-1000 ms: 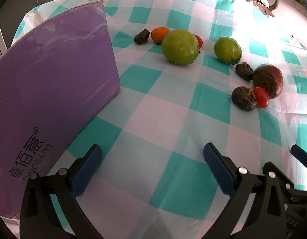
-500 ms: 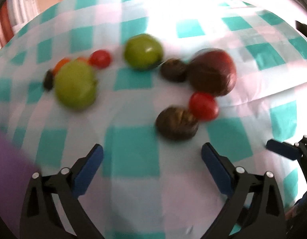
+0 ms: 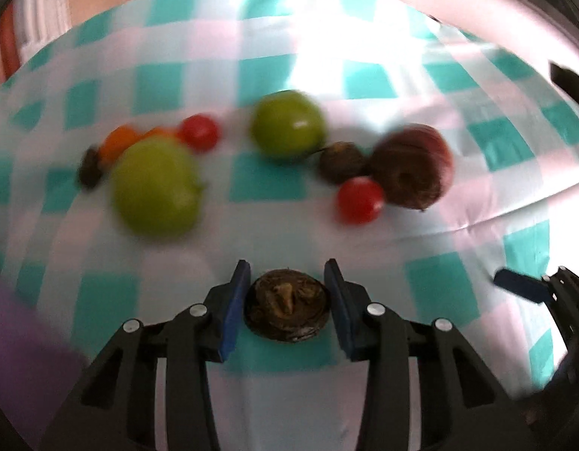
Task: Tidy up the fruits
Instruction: 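Grasp the dark dried fruit with the left gripper while the right gripper grasps a red tomato, then carry the dried fruit and red tomato with both grippers into the purple box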
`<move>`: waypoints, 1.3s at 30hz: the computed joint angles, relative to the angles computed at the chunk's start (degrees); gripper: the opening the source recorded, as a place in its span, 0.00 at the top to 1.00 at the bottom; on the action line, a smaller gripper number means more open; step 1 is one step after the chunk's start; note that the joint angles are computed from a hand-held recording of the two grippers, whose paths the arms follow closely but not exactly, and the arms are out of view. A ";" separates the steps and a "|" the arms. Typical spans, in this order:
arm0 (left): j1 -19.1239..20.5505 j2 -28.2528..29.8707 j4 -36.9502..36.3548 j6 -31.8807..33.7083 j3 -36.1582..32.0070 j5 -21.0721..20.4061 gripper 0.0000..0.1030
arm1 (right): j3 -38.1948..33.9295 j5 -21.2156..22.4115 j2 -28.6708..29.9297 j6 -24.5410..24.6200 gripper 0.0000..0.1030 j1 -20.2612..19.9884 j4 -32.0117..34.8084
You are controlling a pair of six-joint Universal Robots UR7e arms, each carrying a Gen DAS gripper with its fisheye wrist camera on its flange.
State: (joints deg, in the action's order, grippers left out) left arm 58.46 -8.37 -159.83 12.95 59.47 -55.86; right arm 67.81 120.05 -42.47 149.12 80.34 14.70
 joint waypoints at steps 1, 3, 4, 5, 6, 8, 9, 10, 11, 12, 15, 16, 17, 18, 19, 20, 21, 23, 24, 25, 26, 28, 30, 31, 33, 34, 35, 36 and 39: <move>-0.04 -0.82 -0.96 -1.10 1.47 0.78 0.60 | -1.74 0.35 1.13 0.24 0.13 0.28 0.59; 0.34 -3.84 -4.11 -4.80 6.69 2.67 0.60 | -4.73 0.17 2.99 -0.21 0.16 0.71 1.97; 0.39 -4.68 -4.53 -6.14 7.98 3.18 0.60 | -6.55 -0.25 4.08 -0.52 0.17 0.89 3.05; 0.52 -6.20 -5.44 -7.43 10.59 3.63 0.60 | -8.16 -0.50 5.07 -0.72 0.21 1.18 3.97; 0.59 -7.22 -6.17 -7.87 12.47 3.73 0.60 | -9.80 -0.86 6.06 -0.67 0.24 1.41 4.92; 0.53 -9.46 -8.59 -7.58 17.08 3.81 0.60 | -13.02 -1.58 7.89 -0.11 0.28 1.81 6.68; 0.48 -10.36 -9.80 -6.60 19.10 3.59 0.60 | -15.57 -0.86 9.45 0.27 0.29 2.18 7.40; 0.19 -11.56 -10.45 -6.12 20.98 3.46 0.60 | -17.28 -0.02 10.47 0.65 0.29 2.43 7.80; -0.02 -12.21 -11.57 -5.37 22.60 3.45 0.60 | -19.35 0.76 11.61 1.31 0.31 2.73 8.45; -0.21 -11.71 -12.09 -4.46 22.26 3.64 0.60 | -20.83 1.16 12.38 1.88 0.33 2.83 8.85; 0.02 -12.76 -14.67 -2.88 24.51 3.49 0.60 | -24.95 2.51 14.72 1.74 0.36 3.29 9.92; 0.05 -12.76 -14.77 -3.13 24.53 3.39 0.60 | -25.46 2.33 15.02 1.35 0.40 3.36 9.89; 0.07 -12.70 -14.82 -3.45 24.45 3.30 0.60 | -25.99 2.44 15.32 1.28 0.44 3.43 10.00; 0.10 -12.75 -14.79 -3.66 24.45 3.16 0.60 | -26.04 2.48 15.38 1.23 0.46 3.47 9.71; 0.07 -12.82 -14.77 -3.74 24.52 3.14 0.60 | -25.50 2.35 15.11 1.18 0.47 3.41 9.22; 0.06 -12.94 -14.82 -3.73 24.70 3.21 0.60 | -25.22 2.29 14.93 1.36 0.50 3.36 9.00; -0.05 -12.86 -14.82 -3.67 24.67 3.56 0.60 | -25.26 2.23 14.89 1.73 0.54 3.31 9.03; -0.26 -12.24 -14.83 -3.65 24.17 4.16 0.60 | -26.27 1.95 15.30 2.92 0.59 3.19 9.49; -0.33 -12.17 -14.80 -3.64 24.09 4.47 0.60 | -24.89 1.23 14.26 3.39 0.63 2.85 9.02; -0.47 -12.02 -14.81 -3.69 24.00 5.12 0.60 | -24.54 1.07 14.01 3.67 0.65 2.76 8.79; -0.57 -11.79 -14.85 -3.73 23.82 5.60 0.60 | -24.26 0.86 13.76 4.02 0.68 2.65 8.59; -0.75 -11.61 -14.92 -4.11 23.71 6.60 0.60 | -23.56 0.44 13.29 4.32 0.69 2.55 8.59; -0.93 -11.33 -15.04 -3.92 23.58 7.41 0.60 | -20.95 0.13 11.77 4.52 0.69 2.43 8.13; -1.09 -11.19 -15.11 -3.81 23.64 8.12 0.60 | -18.66 -0.17 10.51 4.59 0.69 2.38 7.79; -1.59 -11.15 -15.69 -3.95 24.52 9.62 0.60 | -13.51 -0.34 7.60 4.22 0.70 2.27 6.80; -1.95 -11.68 -14.98 -5.67 25.47 10.19 0.60 | -11.11 -0.42 6.23 4.43 0.70 2.18 6.64; -2.30 -12.26 -13.86 -7.54 26.35 10.61 0.60 | -8.77 -0.50 4.81 4.98 0.70 2.11 6.77; -2.70 -12.86 -12.84 -9.25 27.35 10.99 0.60 | -5.99 -0.42 3.12 5.10 0.70 2.07 6.67; -4.33 -14.99 -9.18 -15.71 31.14 12.05 0.60 | -0.68 -0.16 -0.35 3.87 0.70 2.39 6.66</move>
